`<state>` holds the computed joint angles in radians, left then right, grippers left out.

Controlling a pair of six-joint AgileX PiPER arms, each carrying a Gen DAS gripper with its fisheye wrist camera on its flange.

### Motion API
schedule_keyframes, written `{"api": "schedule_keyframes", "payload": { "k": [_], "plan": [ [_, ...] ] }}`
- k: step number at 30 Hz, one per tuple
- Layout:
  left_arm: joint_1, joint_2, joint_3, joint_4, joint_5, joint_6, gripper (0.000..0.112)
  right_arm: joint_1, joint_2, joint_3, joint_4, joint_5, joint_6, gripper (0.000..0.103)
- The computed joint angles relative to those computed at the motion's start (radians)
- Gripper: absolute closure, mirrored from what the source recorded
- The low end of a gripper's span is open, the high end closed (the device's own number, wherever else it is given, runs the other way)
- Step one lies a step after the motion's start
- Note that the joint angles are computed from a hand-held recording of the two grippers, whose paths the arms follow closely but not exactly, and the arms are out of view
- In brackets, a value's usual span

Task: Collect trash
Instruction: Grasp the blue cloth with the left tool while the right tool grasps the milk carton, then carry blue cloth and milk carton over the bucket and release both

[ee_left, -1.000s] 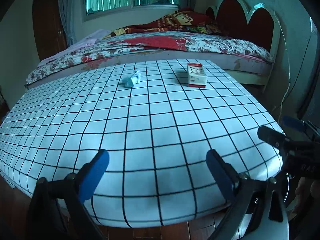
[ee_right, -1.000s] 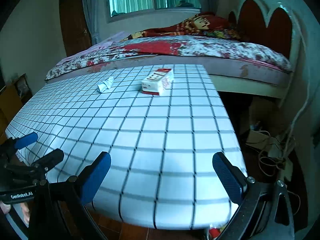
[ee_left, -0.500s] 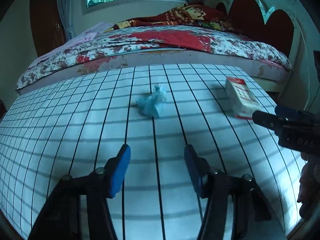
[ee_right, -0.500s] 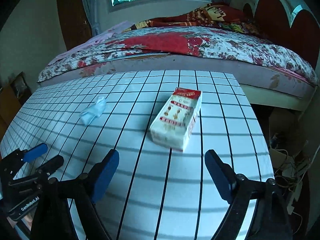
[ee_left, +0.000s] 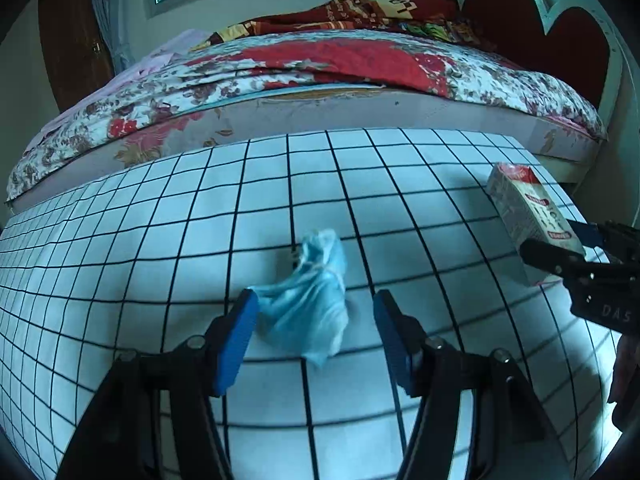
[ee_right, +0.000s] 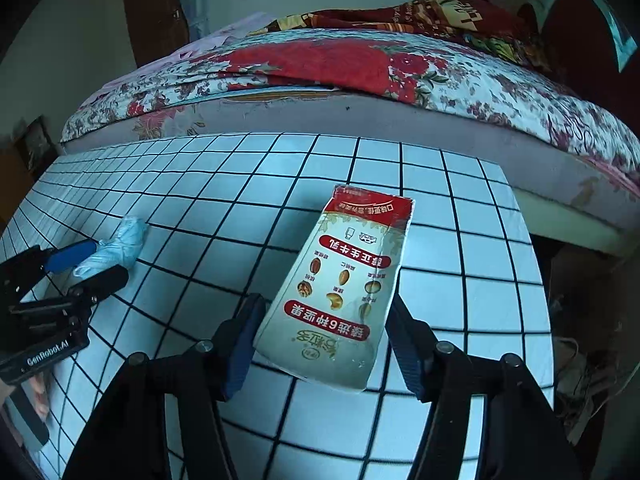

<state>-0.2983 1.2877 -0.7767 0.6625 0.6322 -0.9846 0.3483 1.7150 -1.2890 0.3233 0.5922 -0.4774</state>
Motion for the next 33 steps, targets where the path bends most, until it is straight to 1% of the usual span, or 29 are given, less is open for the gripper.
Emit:
{"api": "schedule_keyframes", "payload": {
  "k": [3, 6, 7, 9, 11, 13, 17, 20, 22, 24, 27, 30, 33],
  "plan": [
    [0.009, 0.038, -0.025, 0.002, -0.004, 0.015, 0.052, -0.006, 0.016, -0.016, 0.017, 0.003, -0.055, 0.041],
    [0.032, 0.048, -0.031, -0.032, -0.026, 0.047, 0.062, -0.010, 0.023, -0.017, 0.029, -0.007, -0.071, 0.041],
    [0.044, 0.048, -0.031, -0.048, -0.038, 0.060, 0.067, -0.009, 0.023, -0.014, 0.030, -0.011, -0.071, 0.041],
    [0.082, 0.037, -0.019, -0.109, -0.076, 0.111, 0.071, -0.011, 0.021, -0.008, 0.054, -0.013, -0.090, 0.040],
    [0.103, 0.033, -0.013, -0.142, -0.095, 0.144, 0.073, -0.010, 0.022, -0.011, 0.067, -0.009, -0.094, 0.039],
    [0.100, 0.031, -0.010, -0.133, -0.093, 0.136, 0.076, -0.008, 0.025, -0.018, 0.051, -0.004, -0.063, 0.040],
    [0.087, 0.011, -0.002, -0.099, -0.078, 0.101, 0.085, -0.013, 0.027, -0.027, 0.064, 0.016, -0.067, 0.041],
    [0.093, -0.004, 0.005, -0.108, -0.077, 0.106, 0.087, -0.020, 0.022, -0.023, 0.075, 0.021, -0.081, 0.044],
    [0.075, -0.012, 0.011, -0.067, -0.059, 0.070, 0.088, -0.027, 0.017, -0.020, 0.093, 0.026, -0.098, 0.047],
    [0.065, -0.022, 0.018, -0.047, -0.047, 0.052, 0.089, -0.024, 0.008, -0.011, 0.095, 0.027, -0.114, 0.048],
    [0.056, -0.039, 0.032, -0.040, -0.035, 0.039, 0.089, -0.014, -0.024, 0.025, 0.112, 0.003, -0.151, 0.048],
    [0.039, -0.060, 0.044, -0.027, -0.016, 0.015, 0.091, -0.005, -0.047, 0.041, 0.119, 0.000, -0.154, 0.049],
    [0.004, -0.086, 0.060, 0.017, 0.018, -0.047, 0.092, 0.010, -0.077, 0.062, 0.092, -0.005, -0.136, 0.049]
  ]
}}
